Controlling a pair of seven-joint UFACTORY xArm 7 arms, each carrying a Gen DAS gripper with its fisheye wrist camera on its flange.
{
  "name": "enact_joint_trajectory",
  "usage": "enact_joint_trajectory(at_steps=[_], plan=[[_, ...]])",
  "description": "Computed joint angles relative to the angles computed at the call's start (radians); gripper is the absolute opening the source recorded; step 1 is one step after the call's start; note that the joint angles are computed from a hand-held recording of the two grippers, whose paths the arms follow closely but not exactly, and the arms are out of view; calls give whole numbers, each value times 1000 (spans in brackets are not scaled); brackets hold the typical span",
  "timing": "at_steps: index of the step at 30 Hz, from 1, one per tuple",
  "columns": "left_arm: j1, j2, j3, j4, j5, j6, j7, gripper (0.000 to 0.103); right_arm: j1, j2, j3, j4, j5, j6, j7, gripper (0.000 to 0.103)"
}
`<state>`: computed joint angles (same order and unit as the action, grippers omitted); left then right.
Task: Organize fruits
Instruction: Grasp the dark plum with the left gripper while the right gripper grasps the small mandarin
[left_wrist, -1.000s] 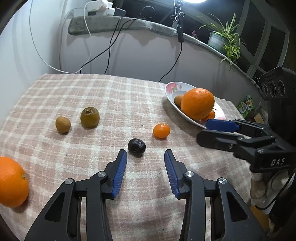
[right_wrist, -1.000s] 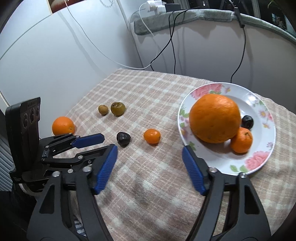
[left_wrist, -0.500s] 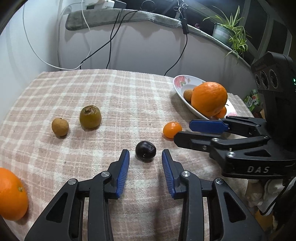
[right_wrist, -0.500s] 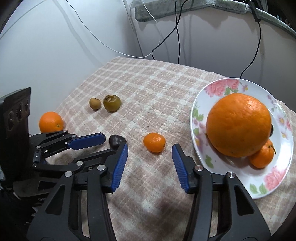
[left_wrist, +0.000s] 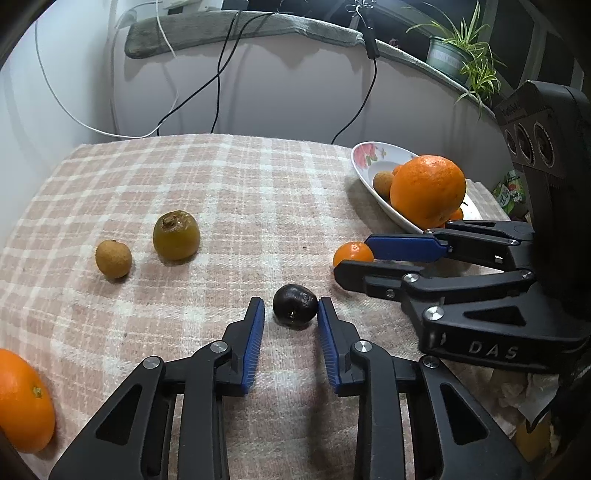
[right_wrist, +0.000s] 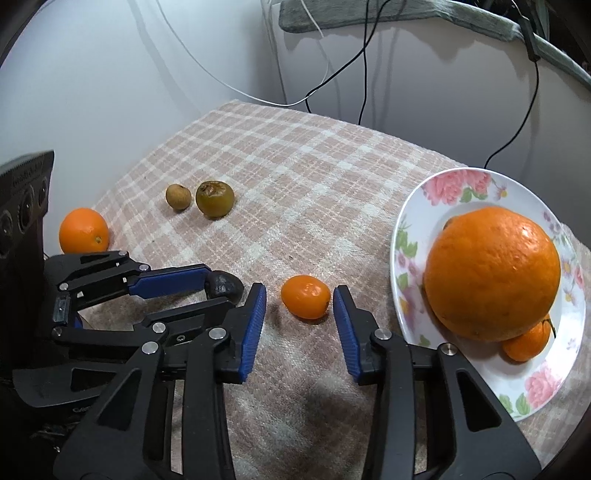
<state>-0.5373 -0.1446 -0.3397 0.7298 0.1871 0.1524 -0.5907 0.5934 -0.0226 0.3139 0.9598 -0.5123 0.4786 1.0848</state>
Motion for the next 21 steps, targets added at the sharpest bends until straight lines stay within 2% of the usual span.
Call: enact_joint_trajectory(at_steps=[7,13,21], plan=[[0,5,2,3,5,-6,7,23,14,22,0,35,-11,60,-32,31],[2,4,0,2,8,-8,6,22,26,34,-4,53,-24,91,-49,30],[11,-6,-5,-5,21,-12,-14,21,27,0,-3,32,-47,72,-13,29]])
